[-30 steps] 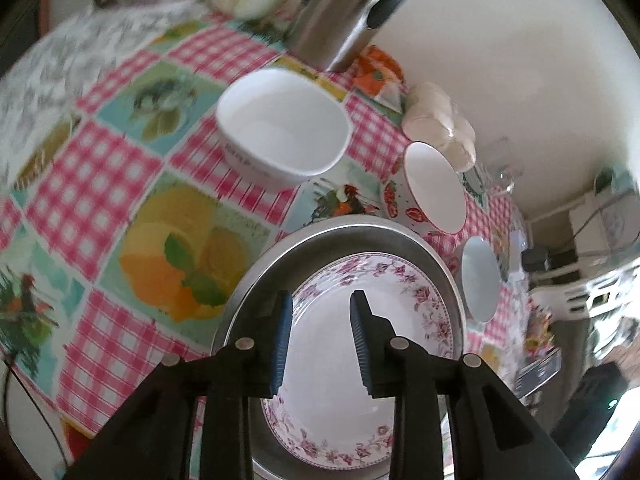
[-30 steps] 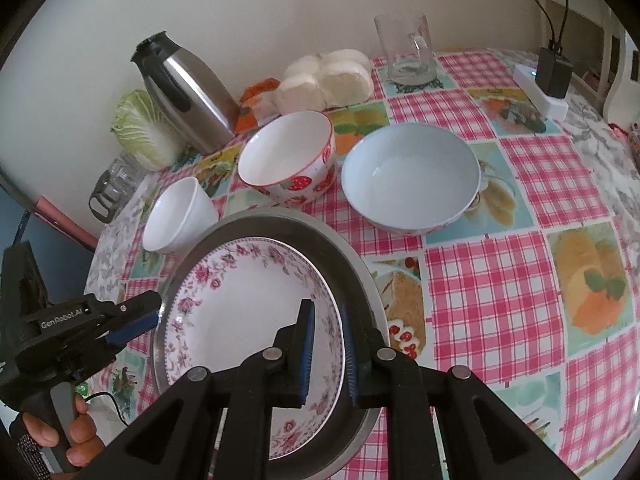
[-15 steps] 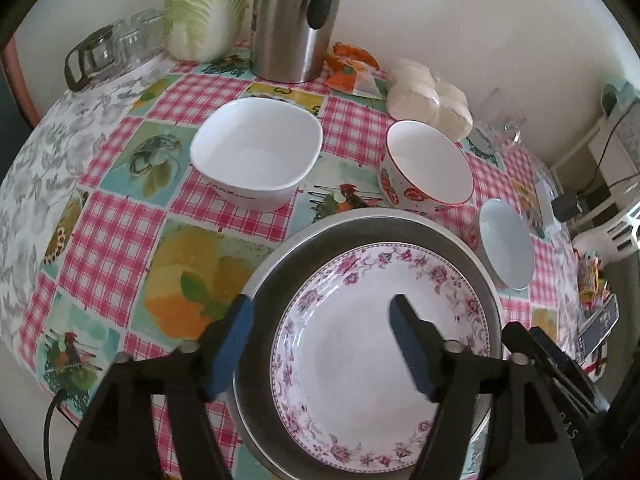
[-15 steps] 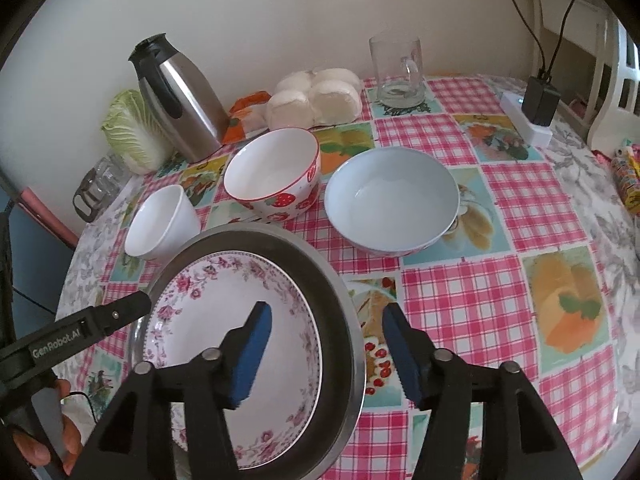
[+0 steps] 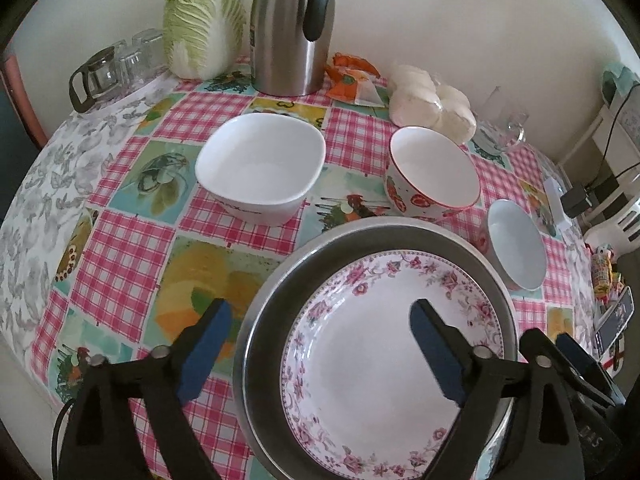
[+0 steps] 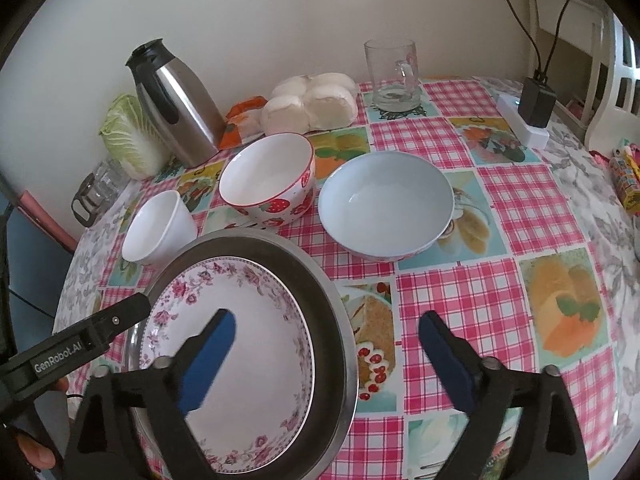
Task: Organize plates and bowls
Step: 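Open both tools to release the plate rim inside the basin, then move both tools to the rim of the red-rimmed strawberry bowl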
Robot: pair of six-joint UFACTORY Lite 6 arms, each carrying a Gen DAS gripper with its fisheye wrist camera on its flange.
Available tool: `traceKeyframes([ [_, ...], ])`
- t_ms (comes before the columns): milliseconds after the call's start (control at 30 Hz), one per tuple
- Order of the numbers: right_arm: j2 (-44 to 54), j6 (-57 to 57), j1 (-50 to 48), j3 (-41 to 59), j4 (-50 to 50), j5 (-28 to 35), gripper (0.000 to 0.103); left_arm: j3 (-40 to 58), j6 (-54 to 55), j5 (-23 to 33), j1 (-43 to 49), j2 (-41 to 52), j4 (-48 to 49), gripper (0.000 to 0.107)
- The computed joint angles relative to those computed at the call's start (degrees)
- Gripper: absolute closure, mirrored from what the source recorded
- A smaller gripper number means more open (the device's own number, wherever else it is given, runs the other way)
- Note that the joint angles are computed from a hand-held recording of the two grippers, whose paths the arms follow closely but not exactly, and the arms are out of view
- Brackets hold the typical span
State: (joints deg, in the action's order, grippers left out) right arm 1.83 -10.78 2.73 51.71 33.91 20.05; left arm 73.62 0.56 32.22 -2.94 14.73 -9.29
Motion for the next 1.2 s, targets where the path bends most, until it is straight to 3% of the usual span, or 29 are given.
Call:
traceKeyframes([
  [67, -0.2, -0.6, -0.2, -0.3, 0.7, -0.4, 0.000, 0.0, -0.8, -0.2, 0.2, -0.1, 0.6, 0.006],
  [267, -0.1, -1.5, -0.6, -0.4, 1.7, -0.3, 0.000, 0.2, -0.7, -0.3, 0.6, 0.1, -0.4, 0.006],
  [567, -2.3, -2.6, -1.4, -2.2, 2.5, -2.5, 0.000, 1.6, 5.5, -1.6, 5.0, -0.5, -9.4, 0.006],
  [767, -2.8, -11.2, -2.6, -2.7, 11.8, -2.7, 0.000, 4.8, 11.1, -2.2, 7.6, 1.1, -16.4, 0.006],
  [900, -1.5, -14.7, -3.3, -1.5, 16.0, -2.0, 0.000, 10.3, 14.7, -1.0, 8.2, 4.2, -20.8, 0.006],
  [1033, 1.5, -15.2, -4.8, 2.5, 17.3, -0.1, 0.000, 18.9, 14.4, 0.7, 6.4, 9.1, -18.8, 0.006],
  [1200, 5.7, -14.1, -6.3, 9.6, 15.5, 2.4, 0.000, 37.6, 18.1, 11.4, 7.3, 21.7, -25.8, 0.006],
])
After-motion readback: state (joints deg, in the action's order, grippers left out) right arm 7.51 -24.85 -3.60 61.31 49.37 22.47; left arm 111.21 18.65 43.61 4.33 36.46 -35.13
